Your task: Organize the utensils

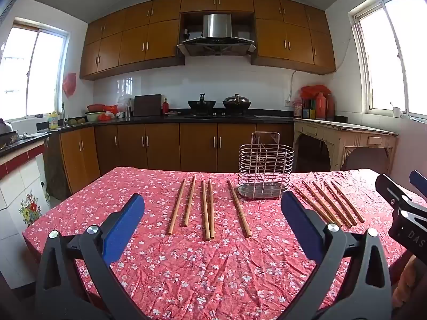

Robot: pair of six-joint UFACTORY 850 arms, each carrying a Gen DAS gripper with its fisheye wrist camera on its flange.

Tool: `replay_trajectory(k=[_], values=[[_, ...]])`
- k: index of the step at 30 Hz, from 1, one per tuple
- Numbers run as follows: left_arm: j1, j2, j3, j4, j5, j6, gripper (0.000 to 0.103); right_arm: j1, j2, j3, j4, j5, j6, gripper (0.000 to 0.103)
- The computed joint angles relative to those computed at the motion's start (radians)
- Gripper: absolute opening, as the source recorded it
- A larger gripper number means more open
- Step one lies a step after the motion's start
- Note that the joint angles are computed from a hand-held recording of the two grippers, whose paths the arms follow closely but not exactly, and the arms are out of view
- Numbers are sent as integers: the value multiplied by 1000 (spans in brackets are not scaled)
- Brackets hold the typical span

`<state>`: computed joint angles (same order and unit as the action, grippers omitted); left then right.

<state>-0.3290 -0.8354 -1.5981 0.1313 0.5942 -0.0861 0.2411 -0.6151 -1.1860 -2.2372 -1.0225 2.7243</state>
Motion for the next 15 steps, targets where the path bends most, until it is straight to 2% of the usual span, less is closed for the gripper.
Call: replay_trajectory(k=[15], values=[[0, 5, 7, -4, 4, 1, 101, -5, 3, 2, -8, 2, 2, 99]])
